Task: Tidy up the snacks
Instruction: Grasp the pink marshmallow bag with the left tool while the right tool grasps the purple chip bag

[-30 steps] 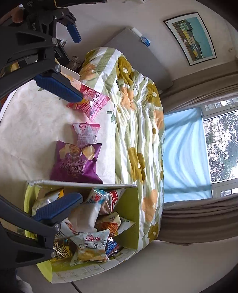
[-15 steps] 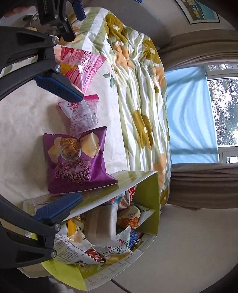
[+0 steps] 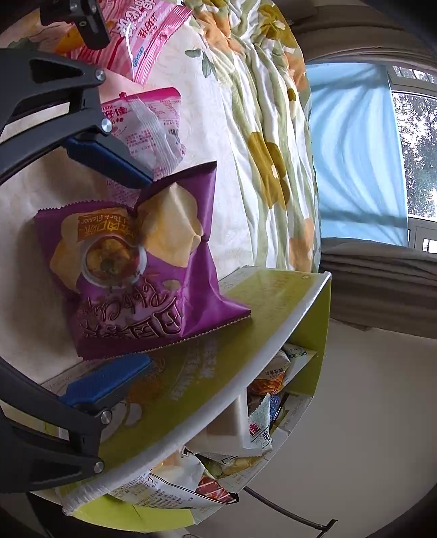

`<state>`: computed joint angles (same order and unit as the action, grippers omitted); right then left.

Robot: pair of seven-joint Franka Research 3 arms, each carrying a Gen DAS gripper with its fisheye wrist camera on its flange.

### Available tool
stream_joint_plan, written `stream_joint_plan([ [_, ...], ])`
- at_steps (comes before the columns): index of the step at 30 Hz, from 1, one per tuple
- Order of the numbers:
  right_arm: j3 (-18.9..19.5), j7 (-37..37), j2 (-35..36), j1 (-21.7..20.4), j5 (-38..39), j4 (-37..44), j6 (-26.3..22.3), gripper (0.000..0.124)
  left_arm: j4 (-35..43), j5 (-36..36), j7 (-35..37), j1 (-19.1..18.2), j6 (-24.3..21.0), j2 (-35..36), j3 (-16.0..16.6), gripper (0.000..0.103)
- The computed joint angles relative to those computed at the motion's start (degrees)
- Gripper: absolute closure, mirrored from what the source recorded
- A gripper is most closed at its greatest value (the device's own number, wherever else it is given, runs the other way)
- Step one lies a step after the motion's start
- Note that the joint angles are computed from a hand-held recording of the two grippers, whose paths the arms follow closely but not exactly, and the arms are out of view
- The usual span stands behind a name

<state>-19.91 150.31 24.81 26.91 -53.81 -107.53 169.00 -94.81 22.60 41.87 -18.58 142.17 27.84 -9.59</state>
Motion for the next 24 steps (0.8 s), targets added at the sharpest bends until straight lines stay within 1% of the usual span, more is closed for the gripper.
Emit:
stream_joint_plan([
  [2,0.10,-0.11,0.69,-0.24,0.72,0.53,-0.53,0.026,0.38,-0.56,0.95,0.46,0.52,0.63,-0.30,0.003],
  [3,0.30,-0.51,0.88,-0.38,1.26,0.70,-0.85,0.026,0.77,-0.91,1.41,0.61,0.33,1.03,-0.39,0.006],
  [5,0.65,-1.65,1.31,-0.59,2.08,0.93,-0.87,0.026,1.30,-3.04,3.56,1.70,0.34,1.83,-1.41,0.027],
  [6,0.62,-2.10,1.43,-0.54,2.37,0.98,-0.85,0.026,1.57,-4.12,4.47,2.05,0.02,2.19,-1.80,0.030],
  [11,0.80,-5.06,1.64,-0.68,4.77,0.90,-0.25,0.026,1.06,-4.02,5.11,1.35,0.99,2.06,-1.07,0.032],
  [12,1.63,-6.70,1.66,-1.32,6.35,0.86,-0.31,0.029,0.80,-4.07,5.32,1.38,1.18,1.86,-1.06,0.032],
  [13,2.90,-9.07,1.71,-2.40,8.61,0.85,-0.44,0.033,0.70,-4.20,5.53,1.41,1.21,1.79,-1.10,0.033],
  [14,2.97,-10.18,1.73,-2.50,9.95,0.72,-0.39,0.034,0.63,-4.40,5.74,1.48,1.13,1.71,-1.15,0.033],
  [18,1.39,-12.72,1.58,-1.38,13.48,-0.16,1.19,0.041,0.08,-5.13,5.57,1.63,1.39,1.27,-1.14,0.033],
  [20,0.18,-13.40,1.43,-0.27,14.36,-0.68,1.64,0.045,-0.45,-5.35,5.03,1.70,2.05,1.03,-1.06,0.033],
  [22,-1.23,-13.71,1.05,0.89,14.64,-1.30,2.37,0.051,-1.03,-5.61,4.54,1.83,2.71,0.76,-1.04,0.033],
  [24,-1.65,-14.87,0.49,1.25,15.42,-1.84,2.60,0.053,-1.62,-5.92,4.03,1.95,3.18,0.35,-1.11,0.034],
])
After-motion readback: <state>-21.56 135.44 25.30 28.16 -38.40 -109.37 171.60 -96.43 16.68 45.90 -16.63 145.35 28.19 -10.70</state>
